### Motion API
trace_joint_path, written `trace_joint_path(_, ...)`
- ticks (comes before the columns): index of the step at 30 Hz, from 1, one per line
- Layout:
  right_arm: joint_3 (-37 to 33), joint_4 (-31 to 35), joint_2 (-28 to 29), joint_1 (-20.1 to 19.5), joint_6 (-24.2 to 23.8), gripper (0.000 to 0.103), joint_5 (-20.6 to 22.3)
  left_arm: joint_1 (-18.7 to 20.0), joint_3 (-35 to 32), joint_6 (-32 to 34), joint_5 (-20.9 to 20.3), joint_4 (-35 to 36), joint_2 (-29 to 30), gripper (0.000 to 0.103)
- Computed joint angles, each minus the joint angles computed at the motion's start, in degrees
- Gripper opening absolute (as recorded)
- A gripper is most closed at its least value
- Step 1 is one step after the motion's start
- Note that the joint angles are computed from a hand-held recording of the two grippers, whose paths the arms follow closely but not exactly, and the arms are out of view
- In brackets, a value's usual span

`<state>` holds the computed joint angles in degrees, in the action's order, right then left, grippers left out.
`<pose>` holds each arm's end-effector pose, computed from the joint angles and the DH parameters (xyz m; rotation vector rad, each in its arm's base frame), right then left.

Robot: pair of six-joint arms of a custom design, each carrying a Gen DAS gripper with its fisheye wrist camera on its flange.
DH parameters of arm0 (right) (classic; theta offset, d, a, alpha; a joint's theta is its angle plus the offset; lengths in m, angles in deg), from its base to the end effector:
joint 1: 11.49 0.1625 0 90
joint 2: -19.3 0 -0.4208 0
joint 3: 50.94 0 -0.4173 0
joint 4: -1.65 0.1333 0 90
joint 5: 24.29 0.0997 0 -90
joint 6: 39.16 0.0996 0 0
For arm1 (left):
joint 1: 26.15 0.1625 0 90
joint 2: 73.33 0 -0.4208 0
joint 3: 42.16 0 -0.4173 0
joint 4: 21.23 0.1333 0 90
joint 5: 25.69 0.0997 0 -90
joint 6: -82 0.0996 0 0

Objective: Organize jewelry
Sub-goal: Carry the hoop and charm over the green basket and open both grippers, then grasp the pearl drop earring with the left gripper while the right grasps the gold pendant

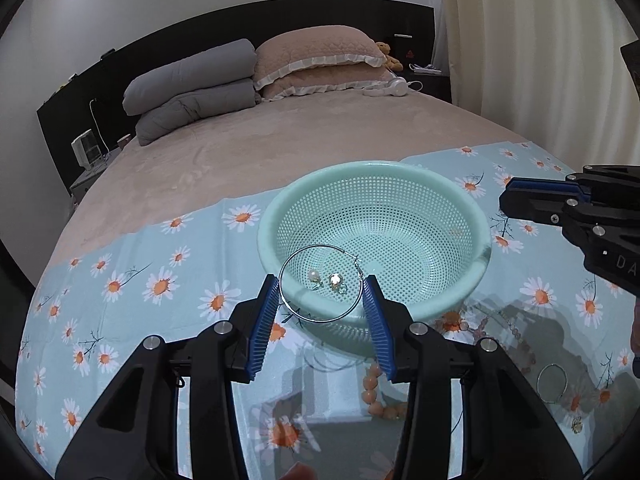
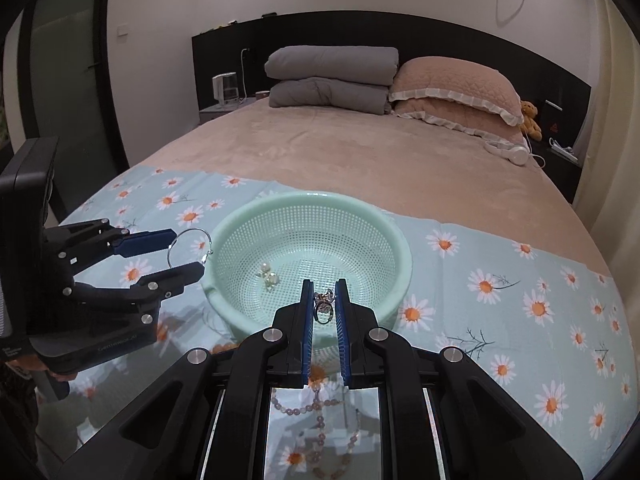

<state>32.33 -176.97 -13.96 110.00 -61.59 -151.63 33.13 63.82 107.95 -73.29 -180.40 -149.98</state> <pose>0.4525 -0.5992 0.0739 0.8355 -2.2695 0.9028 -0.1263 -0.6050 0.3749 0.8059 2.1746 -0.8686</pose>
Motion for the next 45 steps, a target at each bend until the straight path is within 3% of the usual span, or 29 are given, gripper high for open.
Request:
trace_joint_path(6, -2.31, 2.90, 1.34, -1.65, 1.03, 0.010, 0.92, 0.98, -3.33, -1.11, -0.80, 1.19, 3.49, 0.044)
trace_joint_path(11, -2.83, 2.89, 1.77, -2.05, 1.28, 0.012, 1.79, 0.64, -3.75, -0.37, 1.39, 0.57, 4.78, 0.048)
trace_joint_path(13, -2.95, 2.29, 1.84, -2.01, 1.75, 0.012, 1.16, 0.58, -3.98, -1.05, 1.59, 0.82, 4.74, 0.078)
trace_joint_path(16, -2.81, 2.18, 1.56, -2.08, 2.24, 0.027, 1.21, 0.35, -3.96, 0.20, 2.19, -0.45, 4.65, 0.082)
trace_joint_path(18, -3.09, 1.78, 1.86, -2.05, 1.94, 0.045, 0.95, 0.15, -3.82, 1.03, 3.04, -1.32, 4.57, 0.082)
trace_joint_path(20, -3.03, 0.85, 2.03, -1.87, 1.62, 0.053, 0.02, 0.07, -3.91, 0.92, 3.21, -1.34, 4.18, 0.083)
trace_joint_path(21, -2.83, 0.54, 1.96, -1.77, 1.63, 0.056, -0.16, -0.01, -3.89, 0.94, 3.44, -1.44, 4.01, 0.088)
trace_joint_path(25, -0.81, 0.13, 0.53, -1.48, 2.88, 0.059, -0.20, -0.59, -2.66, 1.17, 4.45, -0.94, 2.40, 0.088)
trace_joint_path(36, 16.02, -1.97, -8.76, 2.11, 7.92, 0.059, -6.09, -6.82, 11.97, -3.09, 9.11, 2.54, -12.33, 0.088)
trace_joint_path(45, 31.38, -3.88, -14.90, 5.47, 17.60, 0.059, -7.91, -13.81, 26.55, -18.27, 11.40, 15.10, -29.75, 0.088)
